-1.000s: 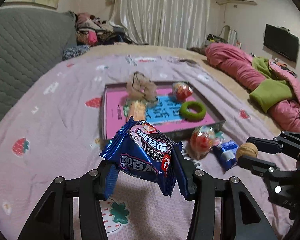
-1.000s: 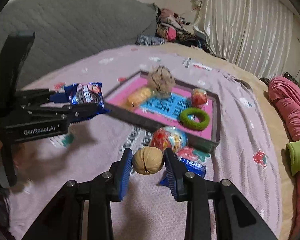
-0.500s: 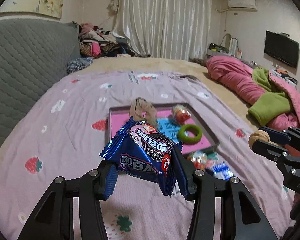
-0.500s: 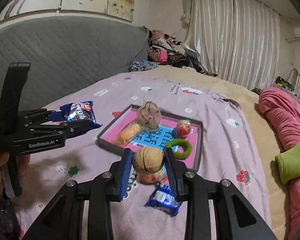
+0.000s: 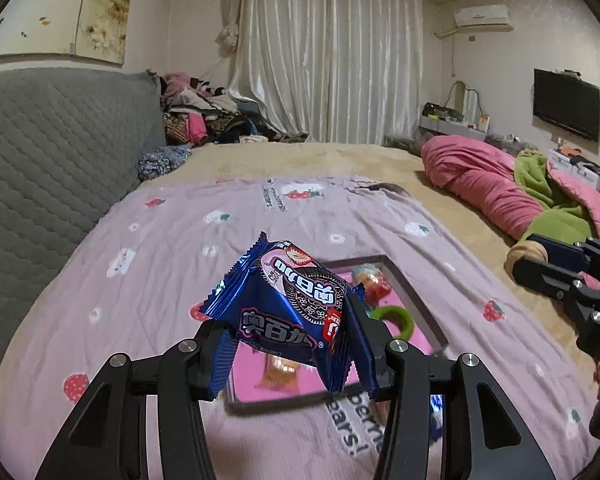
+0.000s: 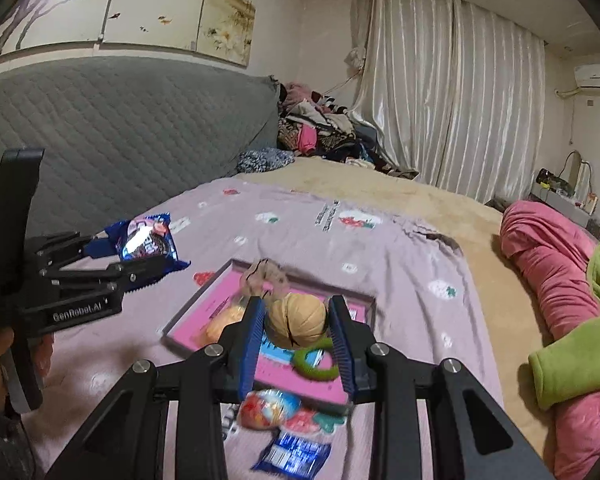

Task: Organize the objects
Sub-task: 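Lift the cookie packet with left tool over the tray while right tool carries the walnut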

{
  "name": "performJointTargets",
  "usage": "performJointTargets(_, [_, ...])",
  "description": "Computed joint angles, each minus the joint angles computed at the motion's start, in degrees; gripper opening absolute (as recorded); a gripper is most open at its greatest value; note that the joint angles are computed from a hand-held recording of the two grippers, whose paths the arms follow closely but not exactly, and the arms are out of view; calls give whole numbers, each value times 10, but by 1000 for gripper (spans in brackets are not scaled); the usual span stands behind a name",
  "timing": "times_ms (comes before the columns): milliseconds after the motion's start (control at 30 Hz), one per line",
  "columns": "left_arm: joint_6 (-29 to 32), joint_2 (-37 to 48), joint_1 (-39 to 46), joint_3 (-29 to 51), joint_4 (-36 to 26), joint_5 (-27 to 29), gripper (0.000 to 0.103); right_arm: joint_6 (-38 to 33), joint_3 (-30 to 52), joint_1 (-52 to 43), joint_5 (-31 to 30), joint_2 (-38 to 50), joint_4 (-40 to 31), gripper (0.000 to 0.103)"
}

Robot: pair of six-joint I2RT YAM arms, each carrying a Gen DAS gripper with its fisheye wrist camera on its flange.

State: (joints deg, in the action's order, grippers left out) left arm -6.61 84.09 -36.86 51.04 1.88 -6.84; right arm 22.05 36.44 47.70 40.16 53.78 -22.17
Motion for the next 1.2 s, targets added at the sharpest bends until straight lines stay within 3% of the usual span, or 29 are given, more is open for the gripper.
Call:
performJointTargets(267, [-8, 93, 3, 53, 42, -9, 51, -66, -8, -86, -70, 53, 114, 34])
performJointTargets(667, [-21, 215, 9, 102, 95, -9, 51, -91, -43, -155, -135, 137, 249, 34])
performJointTargets(1200, [-21, 258, 27, 90, 142, 3, 51, -94, -47, -163, -147, 199, 319, 34])
